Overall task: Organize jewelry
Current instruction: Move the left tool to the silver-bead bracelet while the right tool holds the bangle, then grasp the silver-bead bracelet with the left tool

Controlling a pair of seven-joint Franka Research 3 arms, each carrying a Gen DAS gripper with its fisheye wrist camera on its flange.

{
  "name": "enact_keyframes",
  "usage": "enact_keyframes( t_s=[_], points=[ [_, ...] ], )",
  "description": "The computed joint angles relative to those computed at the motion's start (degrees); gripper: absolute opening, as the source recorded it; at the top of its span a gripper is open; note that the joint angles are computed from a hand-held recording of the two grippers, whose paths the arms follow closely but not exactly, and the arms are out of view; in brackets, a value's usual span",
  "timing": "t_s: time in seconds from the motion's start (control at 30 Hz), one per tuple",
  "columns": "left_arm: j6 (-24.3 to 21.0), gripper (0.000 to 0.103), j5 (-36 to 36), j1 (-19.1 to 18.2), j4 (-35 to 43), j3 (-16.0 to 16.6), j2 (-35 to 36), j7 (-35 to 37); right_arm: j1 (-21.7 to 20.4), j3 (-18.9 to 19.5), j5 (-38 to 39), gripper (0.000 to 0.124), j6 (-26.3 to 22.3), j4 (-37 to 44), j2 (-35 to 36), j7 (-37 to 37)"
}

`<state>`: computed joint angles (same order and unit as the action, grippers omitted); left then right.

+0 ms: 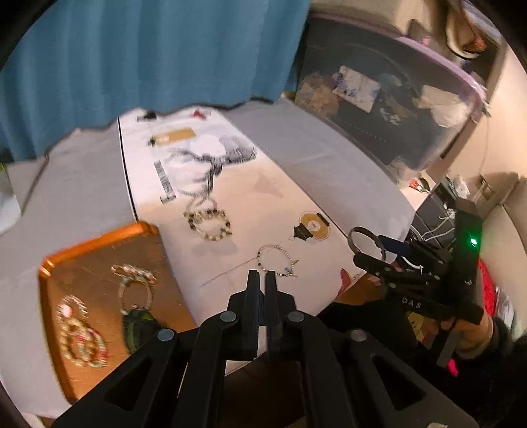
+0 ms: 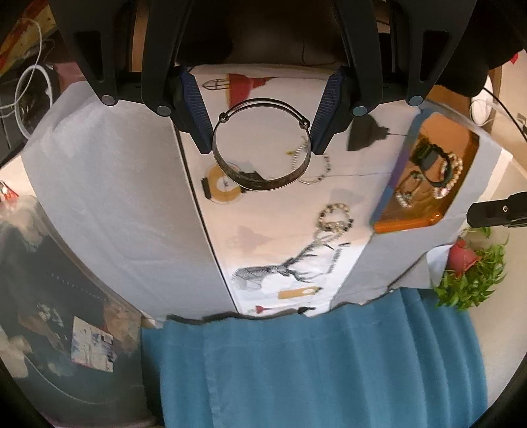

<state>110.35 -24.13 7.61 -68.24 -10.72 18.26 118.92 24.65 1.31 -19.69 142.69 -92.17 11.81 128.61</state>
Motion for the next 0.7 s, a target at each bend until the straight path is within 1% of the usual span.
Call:
enact_keyframes(
  t_s=[0.03, 0.1, 0.13, 0.2, 0.3, 0.4, 0.5, 0.7],
  points=[
    [-0.2, 0.008, 1.03, -0.74, 0.86, 0.12, 1.25, -1.81, -0.18, -0.16, 0.07, 0.061, -0.01, -0.07, 0.26, 0.06],
    [-1.53, 0.016, 3.63, -2.36, 3.36, 0.02, 4.42, -4.97, -0.67, -0.5, 0.54, 0.061, -0.4, 0.12, 1.1, -0.13],
    [-1.73, 0.018, 4.69, -2.87, 3.75, -0.17, 5.25, -5.65, -0.9, -0.59, 0.96, 0.061, -0.33, -0.06, 1.22, -0.34],
    [-1.62, 0.025, 6.95, -4.2, 4.5, -0.57, 7.16, -6.77, -1.47, -0.88, 1.92, 0.061, -0.43, -0.03, 1.98, -0.84],
    [-3.09, 0.033, 9.21, -5.66, 7.42, -1.12, 10.76, -9.18, -1.88, -1.3, 2.66, 0.061, -0.37, -0.15, 2.7, -1.15],
    [-3.98, 0.035, 11.87, -7.12, 9.89, -1.06, 13.73, -12.33, -2.19, -1.42, 3.77, 0.061, 0.09, -0.43, 3.14, -1.75],
    [-3.65, 0.036, 15.02, -8.49, 12.11, -0.63, 16.03, -14.99, -2.46, -1.48, 4.85, 0.061, 0.65, -0.72, 3.48, -2.84],
    [-3.1, 0.036, 18.2, -9.49, 14.52, -1.03, 18.57, -16.0, -2.74, -1.59, 6.85, 0.061, 1.97, -1.17, 3.82, -4.36]
  ],
)
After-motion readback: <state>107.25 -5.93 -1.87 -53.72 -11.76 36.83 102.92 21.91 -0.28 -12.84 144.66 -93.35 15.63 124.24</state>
